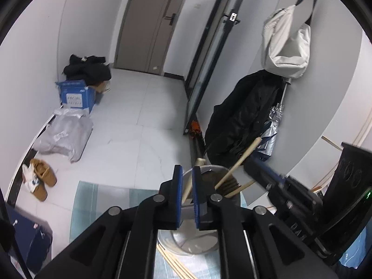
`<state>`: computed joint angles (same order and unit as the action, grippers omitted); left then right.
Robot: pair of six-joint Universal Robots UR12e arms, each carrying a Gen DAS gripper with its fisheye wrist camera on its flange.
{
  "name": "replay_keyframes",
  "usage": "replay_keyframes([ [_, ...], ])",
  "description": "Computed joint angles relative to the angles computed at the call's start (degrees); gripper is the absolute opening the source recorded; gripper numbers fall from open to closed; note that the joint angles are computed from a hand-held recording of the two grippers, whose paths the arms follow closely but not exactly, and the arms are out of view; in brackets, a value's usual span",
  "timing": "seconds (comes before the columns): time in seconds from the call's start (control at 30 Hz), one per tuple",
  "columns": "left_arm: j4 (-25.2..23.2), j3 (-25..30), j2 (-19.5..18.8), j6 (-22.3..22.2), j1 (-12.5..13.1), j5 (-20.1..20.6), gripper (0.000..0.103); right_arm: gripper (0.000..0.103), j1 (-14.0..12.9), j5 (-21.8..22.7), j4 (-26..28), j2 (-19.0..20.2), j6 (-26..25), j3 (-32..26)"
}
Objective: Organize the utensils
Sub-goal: 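Open both grippers above the holder to drop the chopsticks in, then withdraw both grippers from the holder toward the loose chopsticks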
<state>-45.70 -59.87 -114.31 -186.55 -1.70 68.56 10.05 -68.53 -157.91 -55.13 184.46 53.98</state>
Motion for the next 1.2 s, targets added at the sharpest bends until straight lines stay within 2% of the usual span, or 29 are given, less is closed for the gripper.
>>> replay_keyframes([
  [0.07,-0.58,-0.38,0.56,-0.47,-0.07,0.9,0.021,0.006,0.21,-0.63,0.74,-0.73,-2.35,1.14],
  [0.13,1.3,-1.99,1.47,-1.09,-0.12,1.91,0.038,0.006,0.35,-0.76,2.61,-1.37,-3.94,1.79],
  [0.17,2.21,-2.48,1.83,-1.57,-0.2,2.65,0.04,0.008,0.33,-0.67,2.15,-1.86,-3.54,2.58],
  [0.23,3.06,-3.3,2.66,-2.45,-0.46,5.0,0.052,0.008,0.32,-1.09,1.6,-2.94,-2.93,4.06],
  [0.3,4.62,-4.23,3.38,-3.89,-0.53,6.12,0.057,0.008,0.04,-0.36,0.6,-4.05,-1.74,5.58],
  [0.33,5.47,-4.75,3.77,-4.22,-0.6,6.81,0.059,0.012,-0.01,-0.72,0.32,-4.55,-1.53,6.19],
  [0.37,5.86,-5.04,4.02,-4.28,-0.68,7.64,0.061,0.022,-0.01,-1.05,0.17,-4.93,-1.38,6.61],
  [0.4,6.41,-5.47,4.47,-4.28,-0.95,9.0,0.068,0.028,-0.09,-1.14,-0.54,-5.68,-0.9,7.62],
  [0.43,7.34,-6.07,4.96,-4.36,-1.22,10.22,0.076,0.037,-0.18,-1.01,-1.15,-6.08,-0.44,8.14],
  [0.47,8.07,-6.48,5.23,-4.45,-1.36,11.04,0.079,0.043,-0.25,-0.88,-1.74,-6.59,-0.15,8.7],
  [0.6,11.14,-8.84,6.86,-4.97,-2.03,14.14,0.092,0.055,-0.21,-1.18,-4.68,-8.83,-0.55,11.61],
  [0.63,11.53,-9.25,7.13,-5.16,-2.1,14.57,0.096,0.063,-0.09,-1.33,-5.35,-9.38,-0.39,12.26],
  [0.67,12.1,-9.84,7.5,-5.44,-2.26,15.39,0.098,0.07,0.05,-1.82,-5.69,-9.77,-0.35,12.77],
  [0.9,14.72,-13.87,10.01,-4.88,-2.83,18.46,0.101,0.077,0.69,-2.78,-7.07,-12.48,-1.32,16.8],
  [0.97,15.53,-14.94,10.6,-4.81,-3.06,19.51,0.101,0.084,0.96,-3.82,-7.47,-13.15,-1.71,17.93],
  [1.2,17.49,-18.34,12.02,-4.93,-3.52,23.05,0.102,0.085,1.18,-5.04,-6.83,-14.87,-1.45,21.07],
])
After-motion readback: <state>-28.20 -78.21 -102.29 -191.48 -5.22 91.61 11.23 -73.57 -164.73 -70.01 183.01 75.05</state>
